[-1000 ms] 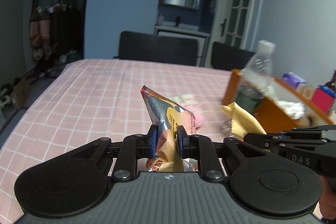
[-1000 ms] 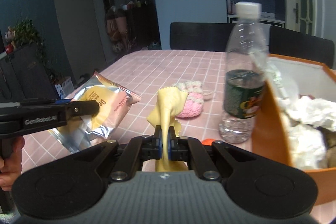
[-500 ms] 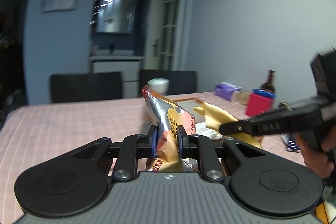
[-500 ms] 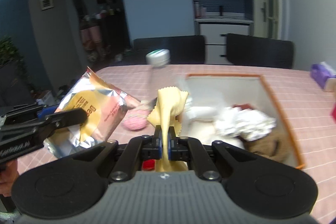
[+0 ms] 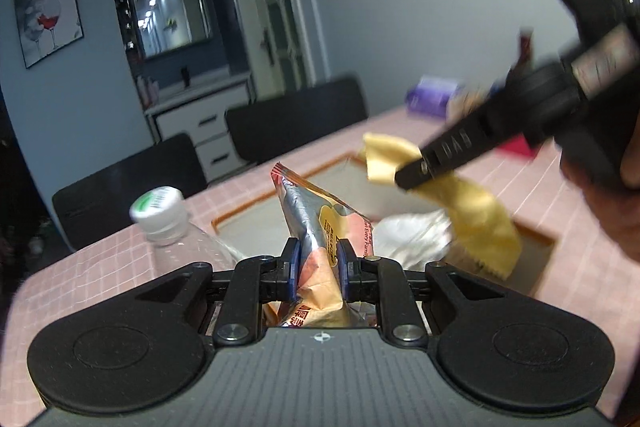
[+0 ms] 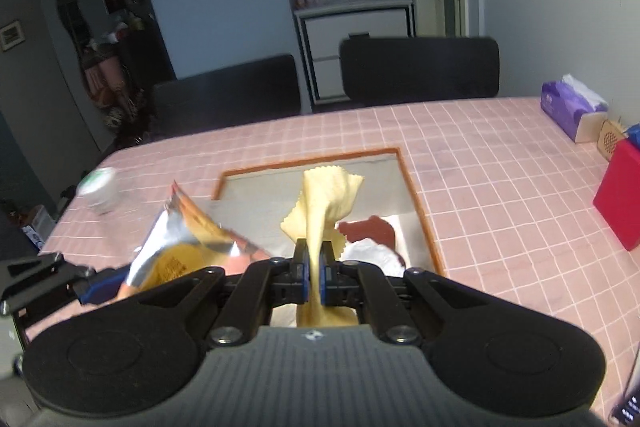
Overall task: Organize soft objects
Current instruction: 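Carry the snack bag and yellow cloth into the box and open both tools, then withdraw both tools from the box toward the crochet items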
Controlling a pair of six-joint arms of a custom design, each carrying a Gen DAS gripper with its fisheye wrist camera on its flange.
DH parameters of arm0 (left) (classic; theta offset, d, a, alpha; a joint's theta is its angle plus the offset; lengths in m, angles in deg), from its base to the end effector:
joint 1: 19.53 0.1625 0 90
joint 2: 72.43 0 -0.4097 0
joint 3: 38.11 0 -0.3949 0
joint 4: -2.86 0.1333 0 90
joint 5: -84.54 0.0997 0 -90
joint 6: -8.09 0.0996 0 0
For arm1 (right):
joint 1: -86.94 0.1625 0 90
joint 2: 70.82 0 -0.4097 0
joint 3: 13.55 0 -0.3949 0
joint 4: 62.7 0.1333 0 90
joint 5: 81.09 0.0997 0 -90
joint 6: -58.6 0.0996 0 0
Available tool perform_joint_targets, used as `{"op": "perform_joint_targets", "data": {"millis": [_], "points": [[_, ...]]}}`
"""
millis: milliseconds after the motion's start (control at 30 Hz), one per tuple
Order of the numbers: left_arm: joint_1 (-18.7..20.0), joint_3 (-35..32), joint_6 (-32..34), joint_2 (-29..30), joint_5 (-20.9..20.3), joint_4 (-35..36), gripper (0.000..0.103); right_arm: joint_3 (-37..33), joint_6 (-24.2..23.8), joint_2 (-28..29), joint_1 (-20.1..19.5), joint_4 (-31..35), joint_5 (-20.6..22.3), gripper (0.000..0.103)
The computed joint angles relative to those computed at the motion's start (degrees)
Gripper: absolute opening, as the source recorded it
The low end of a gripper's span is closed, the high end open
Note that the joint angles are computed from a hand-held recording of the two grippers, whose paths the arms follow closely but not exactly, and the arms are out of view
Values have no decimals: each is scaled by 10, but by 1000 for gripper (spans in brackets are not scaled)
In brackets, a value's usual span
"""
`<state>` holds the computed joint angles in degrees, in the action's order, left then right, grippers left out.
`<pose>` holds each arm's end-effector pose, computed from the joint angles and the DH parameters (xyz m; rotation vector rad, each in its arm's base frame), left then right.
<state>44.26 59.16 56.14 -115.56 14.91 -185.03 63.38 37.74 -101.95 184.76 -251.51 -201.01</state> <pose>-0.1439 -0.6725 0.1240 1.3719 2.1122 -0.9048 0.1856 -0.7366 0.1189 0.2751 -2.3242 1.0790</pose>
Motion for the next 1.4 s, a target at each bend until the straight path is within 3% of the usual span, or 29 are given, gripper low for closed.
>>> {"op": "perform_joint_targets", "data": {"millis": [100, 233, 433, 533, 567, 667, 833, 967, 1133, 1267, 1400], "points": [[-9, -39, 40, 47, 61, -3, 21, -62, 6, 30, -13, 52, 0, 2], [-9, -85, 56, 82, 108, 39, 22, -142, -8, 74, -23, 105, -21, 2], [-8, -128, 85, 121, 152, 54, 22, -231, -13, 117, -34, 190, -32, 4], [-7, -142, 87, 131, 164, 68, 22, -255, -14, 131, -35, 215, -43, 9], [-7, -149, 86, 136, 168, 72, 22, -257, -17, 133, -35, 214, -47, 11], [-8, -153, 83, 141, 179, 74, 22, -241, -22, 128, -34, 195, -45, 36], [-8, -171, 84, 152, 191, 87, 24, -192, -26, 100, -34, 159, -27, 43], [-10, -175, 90, 158, 199, 75, 33, -166, -29, 86, -32, 135, -24, 53], [-12, -166, 100, 155, 194, 56, 33, -137, -22, 70, -28, 109, -29, 57], [-14, -138, 97, 133, 171, 31, 33, -110, -8, 55, -22, 82, -34, 70], [-11, -91, 87, 94, 128, 7, 33, -80, -6, 40, -11, 57, -47, 70]]}}
